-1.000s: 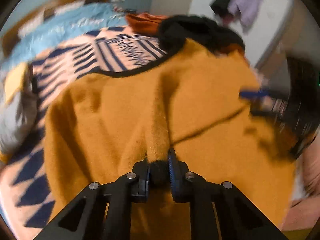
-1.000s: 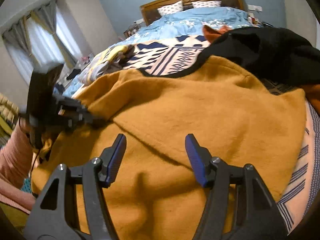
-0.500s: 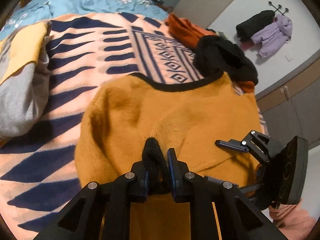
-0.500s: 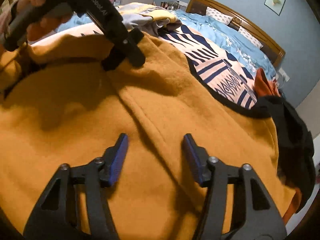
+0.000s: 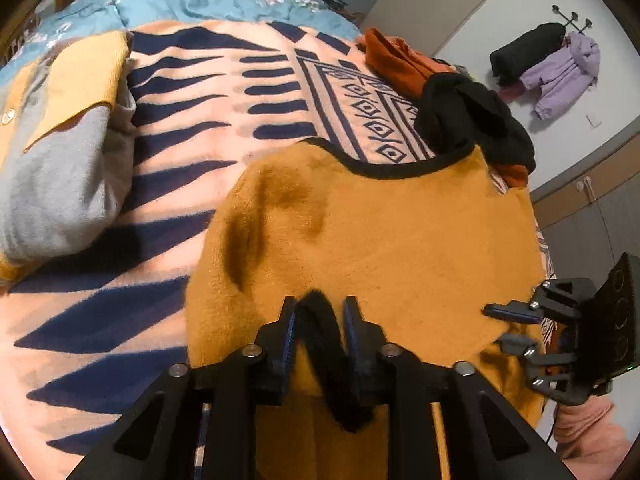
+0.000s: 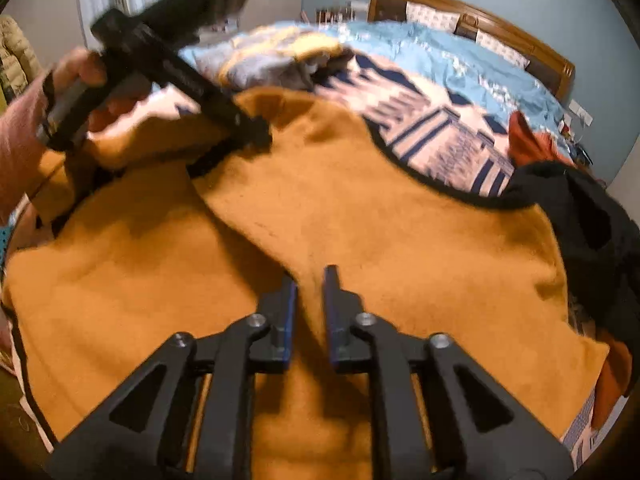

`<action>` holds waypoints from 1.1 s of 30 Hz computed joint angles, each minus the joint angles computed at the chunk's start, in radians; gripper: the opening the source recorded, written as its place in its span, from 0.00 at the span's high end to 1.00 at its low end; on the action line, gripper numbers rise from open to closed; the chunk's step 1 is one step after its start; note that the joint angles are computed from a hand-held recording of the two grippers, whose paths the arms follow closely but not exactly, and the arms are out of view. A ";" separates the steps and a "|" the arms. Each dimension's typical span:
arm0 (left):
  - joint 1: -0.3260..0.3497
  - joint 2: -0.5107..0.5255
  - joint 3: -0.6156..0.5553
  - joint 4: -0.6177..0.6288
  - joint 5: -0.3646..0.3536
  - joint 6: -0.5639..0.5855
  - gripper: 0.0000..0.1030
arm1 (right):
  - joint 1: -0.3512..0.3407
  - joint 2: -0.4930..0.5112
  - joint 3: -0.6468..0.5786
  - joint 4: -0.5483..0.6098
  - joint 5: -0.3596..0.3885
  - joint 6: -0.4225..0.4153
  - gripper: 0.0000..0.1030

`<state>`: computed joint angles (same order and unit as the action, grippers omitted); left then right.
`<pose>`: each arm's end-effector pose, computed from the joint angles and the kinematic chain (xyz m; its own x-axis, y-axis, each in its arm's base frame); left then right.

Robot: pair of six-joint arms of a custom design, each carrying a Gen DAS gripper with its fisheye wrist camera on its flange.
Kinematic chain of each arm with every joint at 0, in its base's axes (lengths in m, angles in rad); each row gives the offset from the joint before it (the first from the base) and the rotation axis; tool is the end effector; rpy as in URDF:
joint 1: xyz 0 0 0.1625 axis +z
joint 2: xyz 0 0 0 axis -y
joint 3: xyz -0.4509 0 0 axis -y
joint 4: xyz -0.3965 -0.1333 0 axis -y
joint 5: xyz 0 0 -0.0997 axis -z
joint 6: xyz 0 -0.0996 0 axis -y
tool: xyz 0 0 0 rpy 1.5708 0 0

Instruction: Fold clothes

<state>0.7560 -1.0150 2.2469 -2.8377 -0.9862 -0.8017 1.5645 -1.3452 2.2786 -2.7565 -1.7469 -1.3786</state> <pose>-0.2145 -0.4610 0.0921 -0.9301 -0.0798 -0.3584 0.0845 0.9033 -0.4206 0.1130 -0.4586 0.2133 -0.1940 -0.9410 0.2774 -0.9650 0.2340 0.1188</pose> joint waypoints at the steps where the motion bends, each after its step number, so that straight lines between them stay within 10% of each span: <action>1: -0.011 -0.001 0.012 -0.021 0.009 -0.001 0.53 | -0.005 -0.005 0.008 -0.003 -0.001 0.005 0.69; 10: -0.250 -0.049 0.180 -0.140 0.194 -0.057 0.24 | -0.065 -0.152 0.028 0.207 0.157 0.058 0.50; 16: -0.414 -0.175 0.269 0.212 0.256 -0.379 0.23 | -0.099 -0.228 0.069 0.319 0.234 0.055 0.50; 26: -0.731 -0.339 0.363 0.760 0.132 -1.009 0.23 | -0.129 -0.260 0.147 0.364 0.266 0.073 0.46; 33: -0.853 -0.255 0.378 0.760 0.000 -1.059 0.22 | -0.126 -0.272 0.186 0.361 0.259 0.084 0.44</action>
